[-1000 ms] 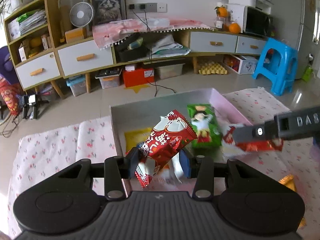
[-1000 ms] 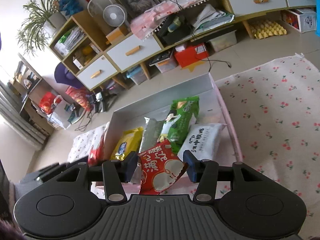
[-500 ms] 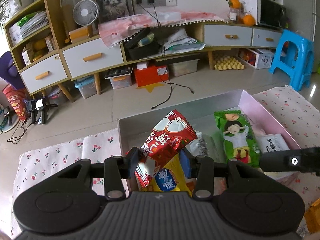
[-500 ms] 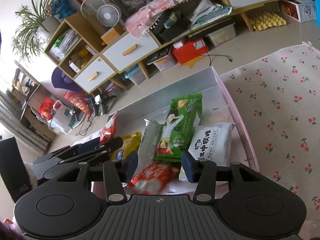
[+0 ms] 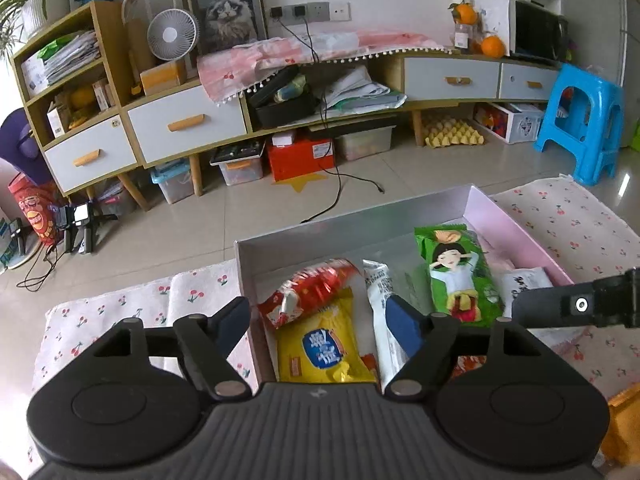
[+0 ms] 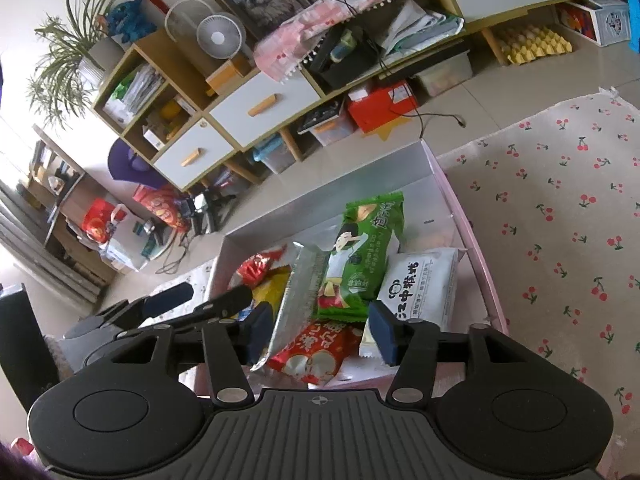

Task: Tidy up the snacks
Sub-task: 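Carry the red packet into the pink box and open the left tool, then withdraw both open tools from the box toward the remaining snacks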

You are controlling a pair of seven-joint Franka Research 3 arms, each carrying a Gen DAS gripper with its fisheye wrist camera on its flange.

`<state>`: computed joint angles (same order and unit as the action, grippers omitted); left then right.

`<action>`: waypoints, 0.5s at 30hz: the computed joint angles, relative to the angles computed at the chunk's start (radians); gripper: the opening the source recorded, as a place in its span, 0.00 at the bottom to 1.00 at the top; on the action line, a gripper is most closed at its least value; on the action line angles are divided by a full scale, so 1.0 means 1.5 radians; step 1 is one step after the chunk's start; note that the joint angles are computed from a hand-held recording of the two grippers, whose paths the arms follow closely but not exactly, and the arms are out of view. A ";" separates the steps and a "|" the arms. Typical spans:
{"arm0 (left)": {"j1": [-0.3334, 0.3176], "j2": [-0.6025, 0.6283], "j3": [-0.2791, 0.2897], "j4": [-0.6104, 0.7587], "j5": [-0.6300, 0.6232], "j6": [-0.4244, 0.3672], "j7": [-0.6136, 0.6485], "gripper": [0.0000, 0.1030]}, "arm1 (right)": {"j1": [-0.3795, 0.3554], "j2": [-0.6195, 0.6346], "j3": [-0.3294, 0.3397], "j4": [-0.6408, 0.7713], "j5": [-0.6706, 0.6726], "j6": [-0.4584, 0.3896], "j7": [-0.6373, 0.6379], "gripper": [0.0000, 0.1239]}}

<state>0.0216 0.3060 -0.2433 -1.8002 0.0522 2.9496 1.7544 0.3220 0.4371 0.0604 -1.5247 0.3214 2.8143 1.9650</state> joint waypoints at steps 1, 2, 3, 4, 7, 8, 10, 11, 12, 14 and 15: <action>0.004 -0.008 -0.004 -0.007 -0.007 0.000 -0.001 0.73 | -0.001 -0.004 0.001 -0.003 0.002 0.000 -0.003 0.46; 0.008 -0.017 -0.008 -0.017 -0.017 0.001 -0.001 0.75 | -0.001 -0.008 0.002 -0.008 0.003 0.002 -0.003 0.47; 0.015 -0.022 -0.015 -0.023 -0.031 0.000 0.006 0.75 | -0.001 -0.013 0.002 -0.014 0.004 0.005 -0.003 0.47; 0.021 -0.033 -0.021 -0.034 -0.045 0.001 0.012 0.76 | -0.002 -0.019 0.002 -0.020 0.006 0.008 -0.004 0.49; 0.021 -0.057 -0.021 -0.061 -0.065 0.005 0.025 0.78 | 0.002 -0.038 0.000 -0.042 0.001 0.013 -0.004 0.54; 0.016 -0.065 -0.017 -0.071 -0.065 0.006 0.023 0.79 | 0.005 -0.043 -0.003 -0.047 -0.005 0.012 -0.003 0.55; 0.009 -0.081 -0.010 -0.088 -0.070 0.006 0.022 0.80 | 0.010 -0.057 -0.009 -0.062 -0.018 0.008 0.001 0.56; 0.008 -0.087 -0.011 -0.095 -0.078 0.004 0.028 0.81 | 0.014 -0.063 -0.013 -0.068 -0.027 0.003 0.005 0.57; 0.007 -0.094 -0.010 -0.101 -0.084 0.003 0.034 0.82 | 0.018 -0.070 -0.017 -0.074 -0.038 0.000 0.010 0.58; 0.001 -0.108 -0.006 -0.117 -0.094 0.006 0.043 0.85 | 0.025 -0.084 -0.026 -0.088 -0.064 -0.002 0.023 0.61; -0.002 -0.115 -0.005 -0.125 -0.101 0.006 0.048 0.87 | 0.028 -0.092 -0.029 -0.096 -0.076 -0.002 0.028 0.62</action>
<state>0.0194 0.1335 -0.2507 -1.9884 -0.0998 2.9588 1.8266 0.3636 0.2999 0.0162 -1.6685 0.2072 2.8110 2.0073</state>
